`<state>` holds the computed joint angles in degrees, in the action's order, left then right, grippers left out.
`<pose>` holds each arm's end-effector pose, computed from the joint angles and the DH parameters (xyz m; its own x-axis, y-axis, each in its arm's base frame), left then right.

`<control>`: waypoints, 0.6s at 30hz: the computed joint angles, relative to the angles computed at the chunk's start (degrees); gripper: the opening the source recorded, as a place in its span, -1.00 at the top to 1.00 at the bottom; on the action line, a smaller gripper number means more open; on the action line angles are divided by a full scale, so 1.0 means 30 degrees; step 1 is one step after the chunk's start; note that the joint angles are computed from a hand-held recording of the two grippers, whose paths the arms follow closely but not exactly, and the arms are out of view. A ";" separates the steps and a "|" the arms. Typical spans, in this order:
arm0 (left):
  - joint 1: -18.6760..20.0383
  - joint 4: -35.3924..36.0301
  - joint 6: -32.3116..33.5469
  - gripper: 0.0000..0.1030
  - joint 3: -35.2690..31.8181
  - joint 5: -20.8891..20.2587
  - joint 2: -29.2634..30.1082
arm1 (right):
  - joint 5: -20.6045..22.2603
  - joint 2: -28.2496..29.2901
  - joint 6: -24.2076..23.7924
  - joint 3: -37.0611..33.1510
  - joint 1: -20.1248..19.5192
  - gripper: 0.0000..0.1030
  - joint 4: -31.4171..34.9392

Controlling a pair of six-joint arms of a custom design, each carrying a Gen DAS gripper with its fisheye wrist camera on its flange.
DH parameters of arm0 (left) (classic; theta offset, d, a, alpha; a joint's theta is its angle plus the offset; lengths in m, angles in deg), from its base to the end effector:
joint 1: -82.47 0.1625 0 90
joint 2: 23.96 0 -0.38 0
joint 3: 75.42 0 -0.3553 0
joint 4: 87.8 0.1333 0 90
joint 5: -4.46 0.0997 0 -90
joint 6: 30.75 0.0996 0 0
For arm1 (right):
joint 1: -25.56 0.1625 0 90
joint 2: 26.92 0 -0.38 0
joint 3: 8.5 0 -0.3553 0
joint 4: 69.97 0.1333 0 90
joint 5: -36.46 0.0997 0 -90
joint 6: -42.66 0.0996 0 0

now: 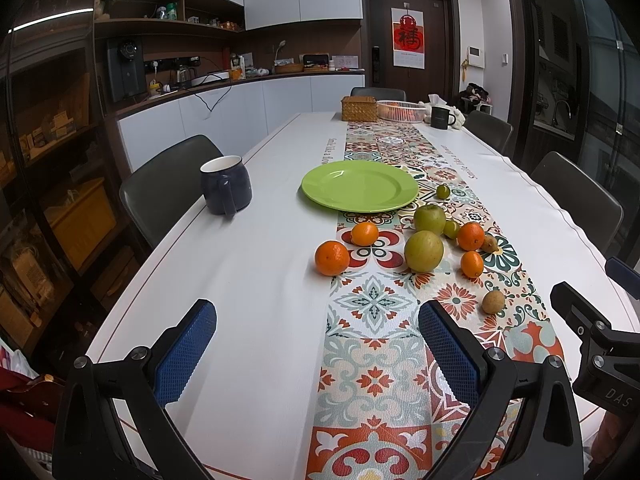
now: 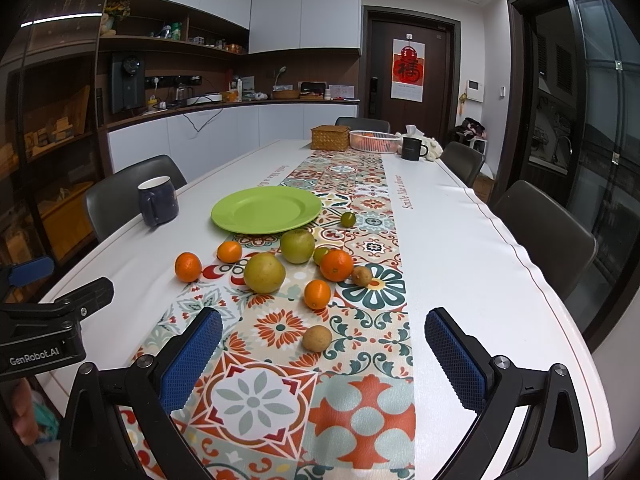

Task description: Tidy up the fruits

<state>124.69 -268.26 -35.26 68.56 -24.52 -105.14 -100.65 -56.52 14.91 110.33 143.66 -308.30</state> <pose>-0.0973 -0.3859 0.2255 -0.6760 0.0389 -0.7359 0.6047 0.6001 -0.5237 0.2626 -0.3637 0.0457 -0.6807 -0.0038 0.7325 -0.6315 0.5099 -0.5842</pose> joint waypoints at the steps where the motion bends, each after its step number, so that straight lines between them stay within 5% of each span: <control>1: 0.0002 0.0010 -0.0006 -1.00 -0.0007 0.0004 0.0010 | 0.0002 0.0014 0.0007 -0.0009 -0.0001 -0.99 0.0005; 18: 0.0126 0.0041 0.0049 -1.00 -0.0044 -0.0002 -0.0024 | -0.0023 0.0005 0.0091 -0.0086 -0.0005 -0.99 0.0220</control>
